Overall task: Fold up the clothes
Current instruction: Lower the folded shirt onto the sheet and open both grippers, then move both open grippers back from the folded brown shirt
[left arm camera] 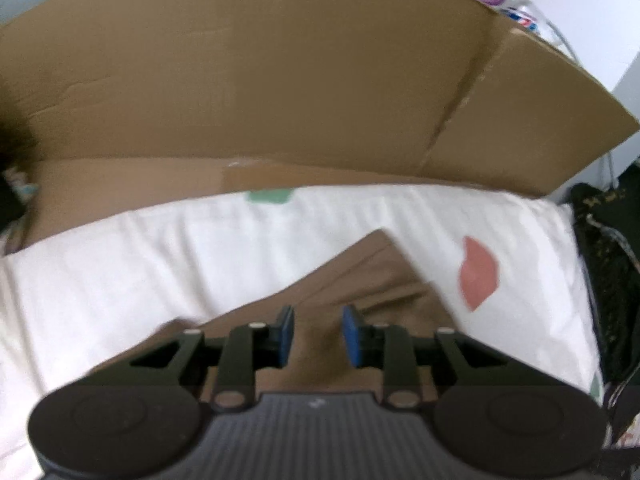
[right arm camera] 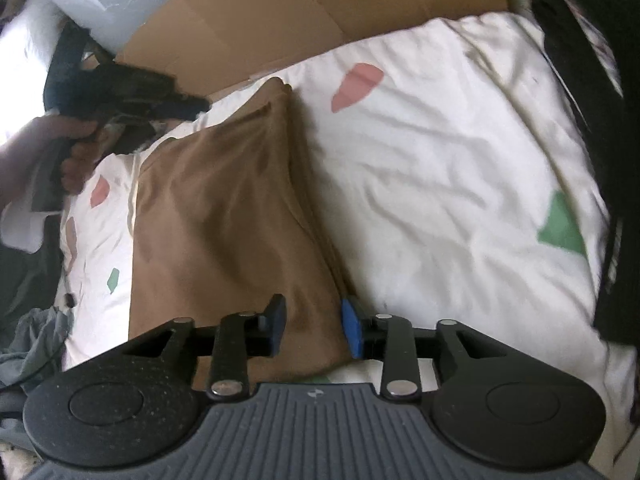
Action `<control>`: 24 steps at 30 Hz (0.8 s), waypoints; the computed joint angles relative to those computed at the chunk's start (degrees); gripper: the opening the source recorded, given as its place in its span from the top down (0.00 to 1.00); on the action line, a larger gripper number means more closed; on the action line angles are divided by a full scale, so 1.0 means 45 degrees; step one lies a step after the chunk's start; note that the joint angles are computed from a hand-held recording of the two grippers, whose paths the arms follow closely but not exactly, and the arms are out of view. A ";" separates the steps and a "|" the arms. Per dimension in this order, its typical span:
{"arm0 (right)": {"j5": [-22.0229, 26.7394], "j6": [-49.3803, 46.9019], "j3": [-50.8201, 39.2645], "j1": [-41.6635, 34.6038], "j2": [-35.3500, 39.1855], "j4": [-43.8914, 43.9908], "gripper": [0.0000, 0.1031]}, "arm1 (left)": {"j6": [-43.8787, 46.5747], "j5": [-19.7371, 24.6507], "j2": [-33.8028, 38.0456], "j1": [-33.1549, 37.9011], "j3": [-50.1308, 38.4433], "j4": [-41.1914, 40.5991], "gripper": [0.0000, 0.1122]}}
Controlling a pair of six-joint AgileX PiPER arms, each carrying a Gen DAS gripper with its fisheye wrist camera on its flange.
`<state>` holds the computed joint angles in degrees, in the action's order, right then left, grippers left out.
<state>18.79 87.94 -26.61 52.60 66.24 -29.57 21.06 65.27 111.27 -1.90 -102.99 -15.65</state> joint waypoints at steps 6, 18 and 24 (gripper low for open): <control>-0.0415 -0.1554 -0.1117 -0.0900 0.1526 0.0132 0.63 | 0.0739 0.0784 0.0236 0.1041 -0.0053 -0.0086 0.80; -0.0803 -0.3697 -0.1871 -0.1995 0.3278 0.1646 0.61 | -0.0066 -0.0757 0.1160 0.1173 0.0346 -0.0112 0.81; -0.0273 -0.2935 -0.1646 -0.1854 0.2645 0.1169 0.60 | 0.0240 -0.0355 0.1015 0.1513 -0.0217 -0.0106 0.81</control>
<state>17.56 74.73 -34.02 44.25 78.14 -24.31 22.14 63.67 115.84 4.91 -103.97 -16.13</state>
